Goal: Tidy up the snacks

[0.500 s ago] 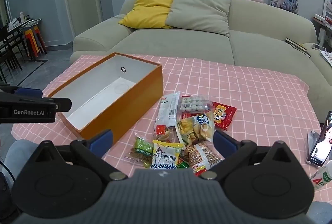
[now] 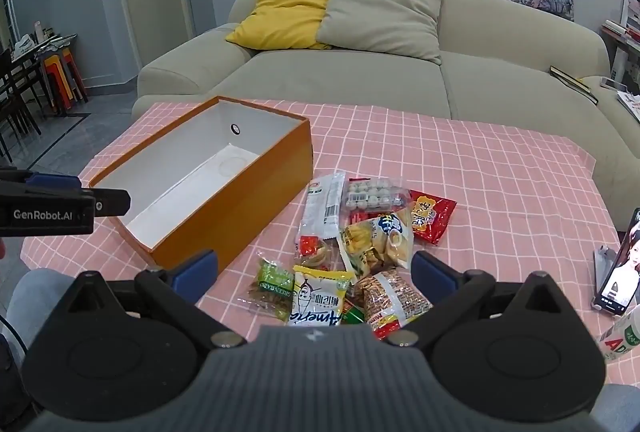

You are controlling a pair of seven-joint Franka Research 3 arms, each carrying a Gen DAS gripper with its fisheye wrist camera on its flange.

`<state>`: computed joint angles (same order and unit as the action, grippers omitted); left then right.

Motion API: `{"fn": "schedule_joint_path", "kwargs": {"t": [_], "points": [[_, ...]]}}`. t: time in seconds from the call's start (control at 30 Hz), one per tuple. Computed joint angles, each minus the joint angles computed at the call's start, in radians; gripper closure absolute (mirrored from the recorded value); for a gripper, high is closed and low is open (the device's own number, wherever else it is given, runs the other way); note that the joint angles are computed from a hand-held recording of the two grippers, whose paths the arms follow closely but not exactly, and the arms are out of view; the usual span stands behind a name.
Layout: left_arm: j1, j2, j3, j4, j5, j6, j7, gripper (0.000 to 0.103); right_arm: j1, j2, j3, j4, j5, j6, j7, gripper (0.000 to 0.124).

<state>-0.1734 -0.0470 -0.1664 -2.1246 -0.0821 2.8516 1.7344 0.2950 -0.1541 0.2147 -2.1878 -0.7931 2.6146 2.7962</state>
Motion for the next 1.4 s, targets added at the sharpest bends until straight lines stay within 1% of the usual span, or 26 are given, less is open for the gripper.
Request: {"fn": "schedule_joint_path", "kwargs": {"t": [0.07,0.23,0.67,1.4], "points": [[-0.001,-0.007,0.004,-0.003,-0.019,-0.003,0.017,0.023,0.0,-0.001,-0.001,-0.001,0.001,0.001,-0.002,0.025],[0.0,-0.009,0.003,-0.01,-0.002,0.003,0.005,0.023,0.0,0.003,-0.002,0.0,-0.001,0.007,-0.005,0.025],[0.004,-0.006,0.004,0.001,0.012,-0.019,-0.009,0.023,0.003,0.006,-0.004,0.002,-0.001,0.006,-0.008,0.025],[0.002,-0.01,0.005,-0.004,-0.001,-0.032,-0.001,0.023,0.016,0.02,-0.011,0.016,-0.001,-0.005,-0.02,0.025]]}}
